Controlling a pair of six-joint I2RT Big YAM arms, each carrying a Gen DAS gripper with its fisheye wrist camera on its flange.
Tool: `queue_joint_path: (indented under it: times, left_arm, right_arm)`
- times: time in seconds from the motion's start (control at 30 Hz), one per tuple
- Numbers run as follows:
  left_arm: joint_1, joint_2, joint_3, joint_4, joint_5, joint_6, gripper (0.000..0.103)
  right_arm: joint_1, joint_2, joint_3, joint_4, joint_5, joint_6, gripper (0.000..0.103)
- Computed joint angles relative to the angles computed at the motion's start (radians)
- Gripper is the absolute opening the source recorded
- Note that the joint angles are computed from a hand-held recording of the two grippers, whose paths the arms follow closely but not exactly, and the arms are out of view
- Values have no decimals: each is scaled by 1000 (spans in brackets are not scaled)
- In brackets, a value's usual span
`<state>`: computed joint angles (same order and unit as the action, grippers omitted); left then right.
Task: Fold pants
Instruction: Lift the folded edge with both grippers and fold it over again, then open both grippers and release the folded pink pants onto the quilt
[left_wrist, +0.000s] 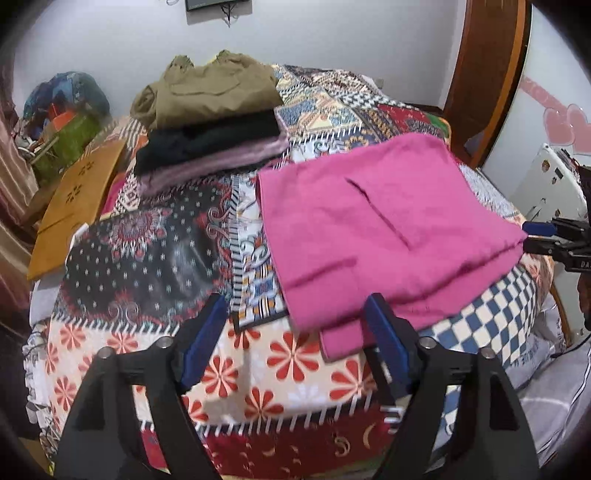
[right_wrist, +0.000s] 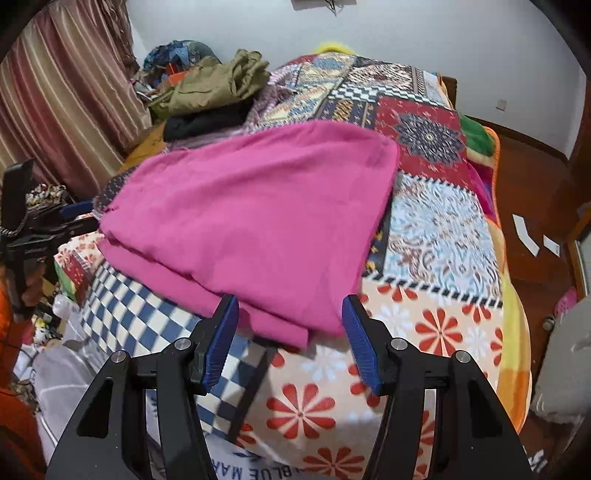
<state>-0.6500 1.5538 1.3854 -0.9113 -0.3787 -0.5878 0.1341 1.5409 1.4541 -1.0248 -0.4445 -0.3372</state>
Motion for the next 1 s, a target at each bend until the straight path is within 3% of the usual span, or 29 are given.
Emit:
queue_joint_path:
  times: [0.27,0.43,0.63,0.67,0.7,0.8,0.87,1.0]
  left_arm:
    - [3,19,-3,34,7,2,81]
    - [9,55,28,30,-21,28,81]
    - [7,54,16,78,-40,43,81]
    - [5,46,5,99,-52,47,81]
    - [5,40,-1,111,-54,51,80]
    - [12,23,-16,142,-2,61,63]
    - [13,19,-17,149,20,70,52]
    - [1,18,-11,156,-4,83,41]
  right_arm:
    - [12,0,-25,64,45,17,55]
    - [29,24,2,45,61,3,55]
    - [38,-19,-48,142,50,-28,54]
    - [37,-19,-46,137,35,-35,52]
    - [36,-17,-43,126,15,-46,41]
    - [39,-15,-45,121,-10,-48,25]
    - [35,-15,-50,133,-25,-27,21]
    - [26,-10,-45,127,-53,-5,15]
